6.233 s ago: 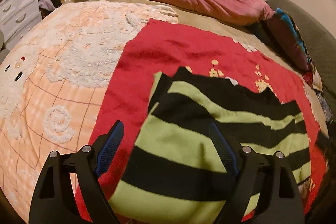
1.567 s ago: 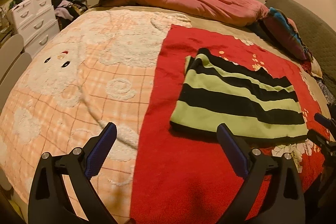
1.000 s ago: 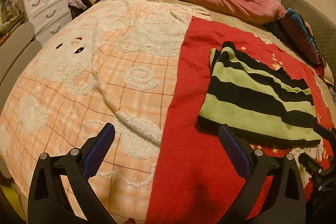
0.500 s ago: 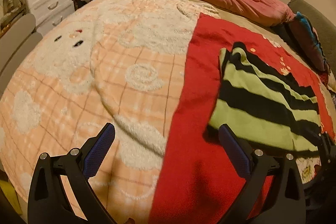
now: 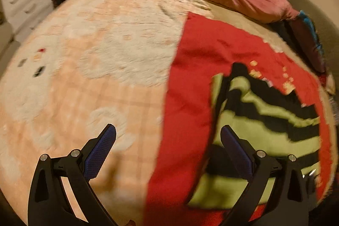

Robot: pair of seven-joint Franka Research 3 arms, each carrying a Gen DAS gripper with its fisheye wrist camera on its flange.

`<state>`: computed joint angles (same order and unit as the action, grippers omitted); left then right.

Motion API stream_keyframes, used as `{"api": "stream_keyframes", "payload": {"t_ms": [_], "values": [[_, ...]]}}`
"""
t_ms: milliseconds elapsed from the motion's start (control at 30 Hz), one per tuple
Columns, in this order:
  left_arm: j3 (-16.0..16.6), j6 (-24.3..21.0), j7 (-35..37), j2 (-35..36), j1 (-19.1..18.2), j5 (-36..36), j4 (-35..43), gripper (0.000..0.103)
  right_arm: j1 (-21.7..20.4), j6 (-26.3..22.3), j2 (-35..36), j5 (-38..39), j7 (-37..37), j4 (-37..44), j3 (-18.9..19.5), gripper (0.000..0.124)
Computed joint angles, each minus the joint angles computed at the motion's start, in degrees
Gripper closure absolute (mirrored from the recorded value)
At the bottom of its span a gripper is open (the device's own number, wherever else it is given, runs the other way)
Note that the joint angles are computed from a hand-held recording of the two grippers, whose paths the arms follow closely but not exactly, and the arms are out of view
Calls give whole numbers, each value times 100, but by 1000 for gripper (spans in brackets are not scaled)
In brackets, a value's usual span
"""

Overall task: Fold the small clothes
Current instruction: 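Grasp the folded shirt's side edge with the left tool and lift it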

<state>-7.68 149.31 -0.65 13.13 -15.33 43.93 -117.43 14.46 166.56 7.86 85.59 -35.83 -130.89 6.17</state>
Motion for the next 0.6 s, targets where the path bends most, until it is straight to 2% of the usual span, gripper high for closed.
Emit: {"api": "stream_keyframes", "payload": {"t_ms": [167,300,333,367,467,533,600], "values": [[-9,1020,648,677,306,-677,486,5,-28,-38,-3,292,-312,-40,-18,30],[-24,1344,1303,1173,362,-1316,902,7,-49,-136,-44,363,-383,-48,-65,30],[-60,1349,1514,1301,376,-1472,1040,10,-60,-170,-50,423,-435,-37,-77,30],[-97,1379,1723,1393,409,-1629,1128,22,-67,-192,-66,480,-483,-42,-86,30],[-484,1915,2319,1663,799,-2401,1160,31,-81,-278,-31,317,-270,1,-123,30],[-908,2457,2595,1860,1218,-2962,1050,38,-80,-275,27,234,-205,52,-108,30],[-935,2624,2707,1958,1230,-3162,1051,39,-65,-201,81,374,-478,101,-68,30]]}}
